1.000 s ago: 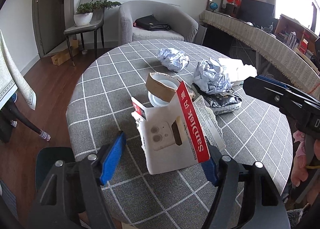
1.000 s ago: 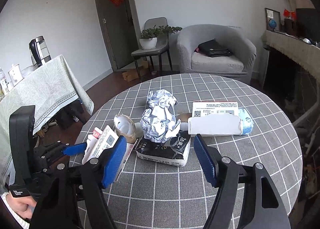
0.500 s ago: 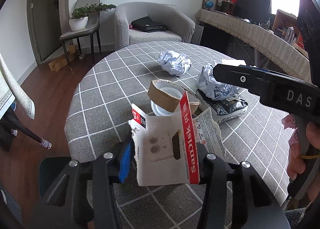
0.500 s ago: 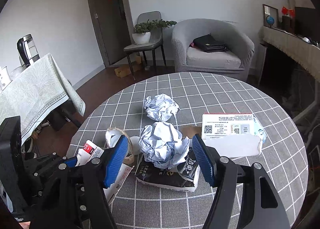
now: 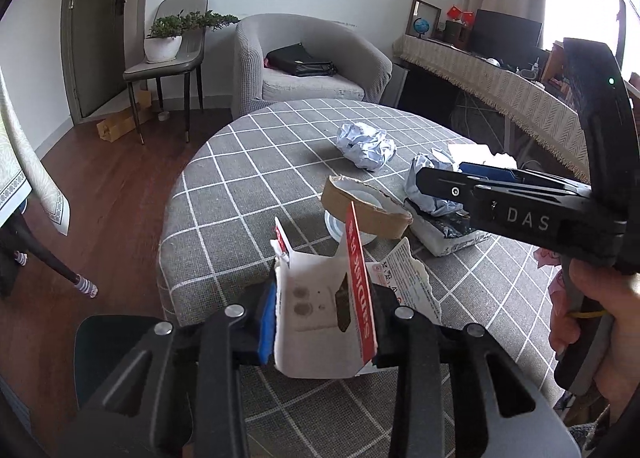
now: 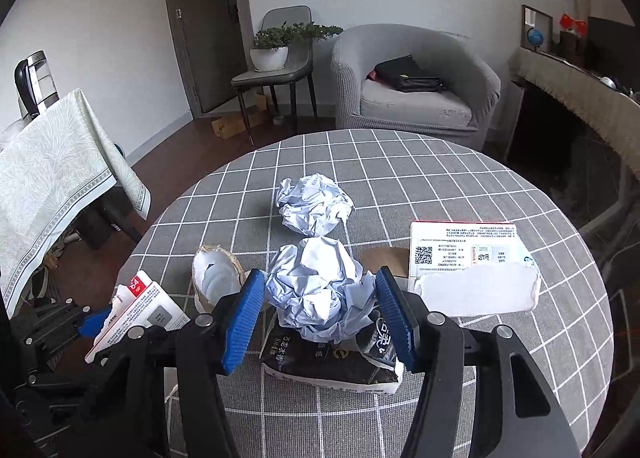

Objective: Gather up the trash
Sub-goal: 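Close the right tool on the crumpled white paper ball while the left tool lifts the box, then carry the box and paper ball with both tools over the green trash bin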

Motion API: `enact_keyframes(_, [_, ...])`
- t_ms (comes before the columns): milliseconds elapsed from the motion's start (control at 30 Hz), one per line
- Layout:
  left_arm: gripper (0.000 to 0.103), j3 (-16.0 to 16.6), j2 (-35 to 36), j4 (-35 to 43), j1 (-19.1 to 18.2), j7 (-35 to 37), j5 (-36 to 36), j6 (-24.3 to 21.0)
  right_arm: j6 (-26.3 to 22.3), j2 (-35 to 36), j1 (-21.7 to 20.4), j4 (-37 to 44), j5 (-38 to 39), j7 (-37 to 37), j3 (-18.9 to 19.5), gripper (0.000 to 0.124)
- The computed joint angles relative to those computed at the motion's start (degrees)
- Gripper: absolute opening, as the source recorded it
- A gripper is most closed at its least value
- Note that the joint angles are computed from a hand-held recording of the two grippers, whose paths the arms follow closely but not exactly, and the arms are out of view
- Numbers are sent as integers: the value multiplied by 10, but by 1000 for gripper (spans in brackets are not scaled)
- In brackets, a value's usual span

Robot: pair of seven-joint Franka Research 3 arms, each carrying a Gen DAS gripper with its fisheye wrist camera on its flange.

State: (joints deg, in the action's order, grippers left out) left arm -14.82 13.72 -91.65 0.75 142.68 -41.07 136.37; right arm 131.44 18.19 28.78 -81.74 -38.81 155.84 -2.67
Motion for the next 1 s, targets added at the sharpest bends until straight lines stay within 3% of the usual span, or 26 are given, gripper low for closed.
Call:
enact_keyframes(100, [36, 3, 2, 3, 3, 0, 8, -10, -20, 16, 2, 21, 9, -11, 0, 58])
enact_keyframes(167, [33, 4, 4, 6, 7, 4, 7, -19, -3, 12, 2, 10, 5, 9, -5, 52])
enact_keyframes(367, [31, 5, 6, 13, 21, 22, -17, -30, 12, 5, 7, 8, -28, 48, -11, 49])
enact_keyframes(567, [31, 9, 1, 14, 34, 31, -55, -10, 16, 29, 16, 42, -50, 52, -16, 49])
enact_keyframes(1000, [31, 21, 44, 68, 69, -15, -13, 9, 29, 141, 44, 207, 4, -30, -32, 49])
